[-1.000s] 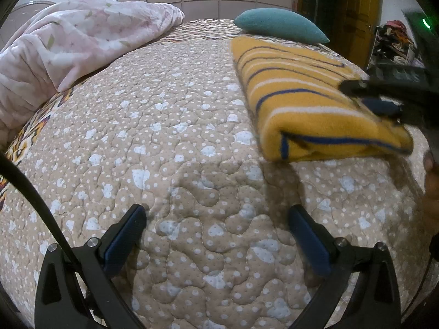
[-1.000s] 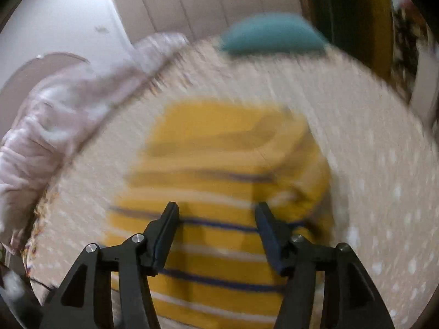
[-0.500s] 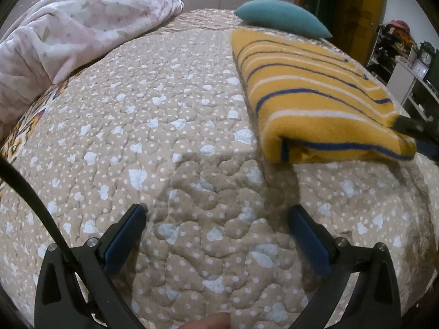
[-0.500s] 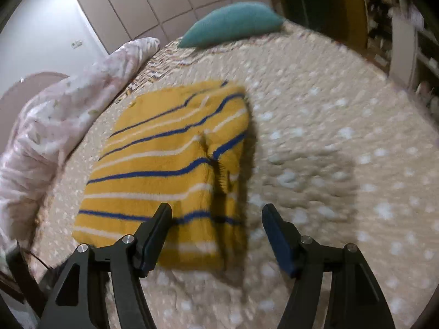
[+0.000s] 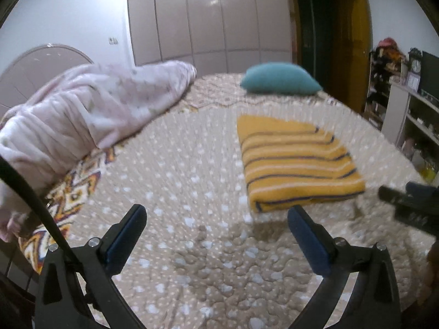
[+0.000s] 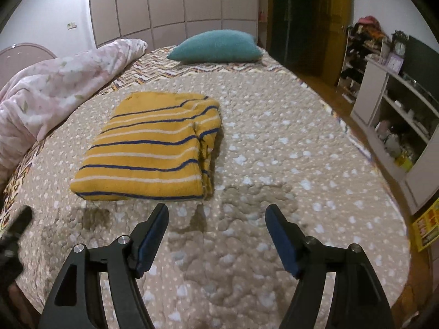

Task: Fold small clothes

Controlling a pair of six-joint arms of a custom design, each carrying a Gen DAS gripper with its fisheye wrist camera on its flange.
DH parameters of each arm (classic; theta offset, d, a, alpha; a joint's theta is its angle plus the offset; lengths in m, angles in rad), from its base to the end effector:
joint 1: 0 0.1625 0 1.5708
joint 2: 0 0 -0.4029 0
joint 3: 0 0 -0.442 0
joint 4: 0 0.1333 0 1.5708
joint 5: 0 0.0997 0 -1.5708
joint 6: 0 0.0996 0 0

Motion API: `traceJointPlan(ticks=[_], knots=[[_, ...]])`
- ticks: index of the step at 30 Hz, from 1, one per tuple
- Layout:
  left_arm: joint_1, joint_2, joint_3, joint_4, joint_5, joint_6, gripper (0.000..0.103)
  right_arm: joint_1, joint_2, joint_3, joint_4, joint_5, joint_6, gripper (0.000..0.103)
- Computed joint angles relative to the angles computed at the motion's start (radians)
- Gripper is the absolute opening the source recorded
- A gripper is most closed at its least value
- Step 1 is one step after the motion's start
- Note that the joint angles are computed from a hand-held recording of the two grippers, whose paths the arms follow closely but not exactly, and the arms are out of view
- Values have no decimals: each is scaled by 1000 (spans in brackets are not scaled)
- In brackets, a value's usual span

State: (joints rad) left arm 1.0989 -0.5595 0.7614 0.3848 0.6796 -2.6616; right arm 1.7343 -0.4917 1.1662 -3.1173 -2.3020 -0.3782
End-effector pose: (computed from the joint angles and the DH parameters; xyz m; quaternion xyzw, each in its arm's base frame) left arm -0.1629 -0.7829 0.1700 0.1834 0.8002 -0.4248 0.3816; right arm 0.1996 -0.7995 0.1053 0.0810 -0.8561 0.3574 0.3645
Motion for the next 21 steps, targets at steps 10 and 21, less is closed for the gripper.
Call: traceJointPlan(ticks=[10, 21], knots=[[-25, -36, 77, -7, -22, -33, 102, 38, 23, 4, -115, -106, -122, 81], [-22, 6, 23, 88, -42, -113, 102, 39, 39, -4, -135, -166, -147, 82]])
